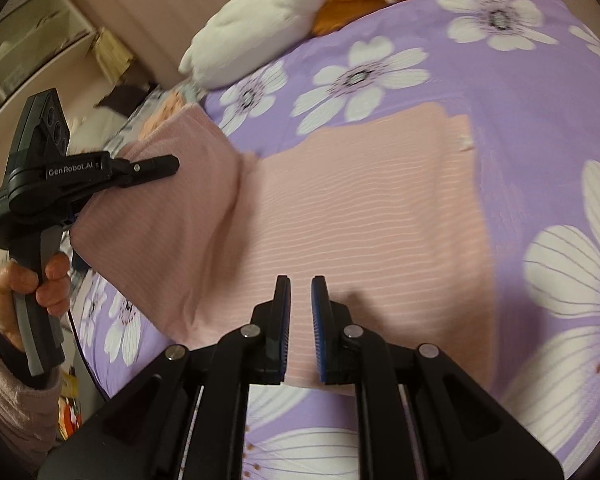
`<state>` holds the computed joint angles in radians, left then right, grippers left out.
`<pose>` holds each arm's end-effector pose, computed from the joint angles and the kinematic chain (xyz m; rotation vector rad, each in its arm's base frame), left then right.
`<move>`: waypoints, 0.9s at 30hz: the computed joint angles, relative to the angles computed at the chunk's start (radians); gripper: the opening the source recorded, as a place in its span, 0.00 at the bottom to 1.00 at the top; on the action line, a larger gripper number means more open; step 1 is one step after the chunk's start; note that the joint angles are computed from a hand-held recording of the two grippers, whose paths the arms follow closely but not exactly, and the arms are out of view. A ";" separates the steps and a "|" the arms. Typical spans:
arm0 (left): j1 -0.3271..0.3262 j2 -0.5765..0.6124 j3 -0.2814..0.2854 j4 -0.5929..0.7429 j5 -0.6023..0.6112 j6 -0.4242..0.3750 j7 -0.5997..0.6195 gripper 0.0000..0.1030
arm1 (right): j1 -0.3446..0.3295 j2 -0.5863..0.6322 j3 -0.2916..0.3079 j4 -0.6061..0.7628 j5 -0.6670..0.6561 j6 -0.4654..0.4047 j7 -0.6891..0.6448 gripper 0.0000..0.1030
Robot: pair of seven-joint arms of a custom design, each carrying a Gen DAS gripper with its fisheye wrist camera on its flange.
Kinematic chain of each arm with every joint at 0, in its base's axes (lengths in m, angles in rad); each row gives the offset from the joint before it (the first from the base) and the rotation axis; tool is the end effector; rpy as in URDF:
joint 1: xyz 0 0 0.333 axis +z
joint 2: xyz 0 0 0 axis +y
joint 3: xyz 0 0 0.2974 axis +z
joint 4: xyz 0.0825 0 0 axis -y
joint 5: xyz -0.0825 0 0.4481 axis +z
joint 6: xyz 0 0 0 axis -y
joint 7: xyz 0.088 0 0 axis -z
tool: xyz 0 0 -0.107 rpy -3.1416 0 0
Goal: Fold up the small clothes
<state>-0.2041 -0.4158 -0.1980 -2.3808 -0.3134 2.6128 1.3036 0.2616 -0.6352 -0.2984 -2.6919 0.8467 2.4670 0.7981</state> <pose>0.4944 -0.2082 0.5054 -2.0875 1.9392 -0.9567 0.4498 -0.0067 0.4104 -1.7369 1.4711 0.0390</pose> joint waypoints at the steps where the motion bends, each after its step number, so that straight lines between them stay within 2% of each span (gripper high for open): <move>1: 0.000 0.010 -0.009 0.009 0.008 -0.004 -0.006 0.07 | -0.004 0.000 -0.005 0.000 0.005 0.003 0.003 0.12; 8: -0.013 0.155 -0.065 0.107 0.084 -0.036 -0.091 0.07 | -0.045 0.032 -0.035 0.010 0.039 -0.009 0.024 0.13; 11: -0.024 0.213 -0.076 0.142 0.123 -0.072 -0.147 0.07 | -0.067 0.046 -0.039 0.012 0.056 -0.024 0.043 0.19; 12: -0.029 0.225 -0.078 0.149 0.136 -0.080 -0.158 0.08 | -0.073 0.047 -0.042 0.012 0.065 -0.031 0.044 0.20; 13: -0.034 0.233 -0.081 0.157 0.158 -0.088 -0.169 0.16 | -0.077 0.049 -0.046 0.013 0.077 -0.039 0.044 0.24; 14: -0.045 0.238 -0.077 0.162 0.151 -0.091 -0.152 0.25 | -0.082 0.050 -0.048 0.013 0.090 -0.045 0.044 0.29; 17: -0.080 0.227 -0.053 0.156 0.063 -0.072 -0.054 0.39 | -0.096 0.051 -0.053 0.017 0.129 -0.067 0.034 0.32; 20: -0.097 0.204 -0.047 0.140 0.021 -0.060 0.010 0.39 | -0.108 0.055 -0.053 0.023 0.163 -0.091 0.024 0.34; 22: -0.115 0.177 -0.030 0.111 -0.050 -0.030 0.083 0.39 | -0.113 0.063 -0.053 0.031 0.186 -0.117 0.018 0.36; 25: -0.103 0.142 -0.040 0.082 -0.031 -0.011 0.079 0.39 | -0.118 0.089 -0.040 0.056 0.211 -0.145 0.005 0.40; 27: -0.112 0.103 -0.023 0.044 -0.074 0.004 0.104 0.39 | -0.119 0.116 -0.028 0.081 0.220 -0.168 -0.012 0.42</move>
<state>-0.3161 -0.3128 -0.2211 -2.3370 -0.3875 2.6169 1.4080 0.1425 -0.5190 -0.3259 -2.6110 1.0671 2.2986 0.7859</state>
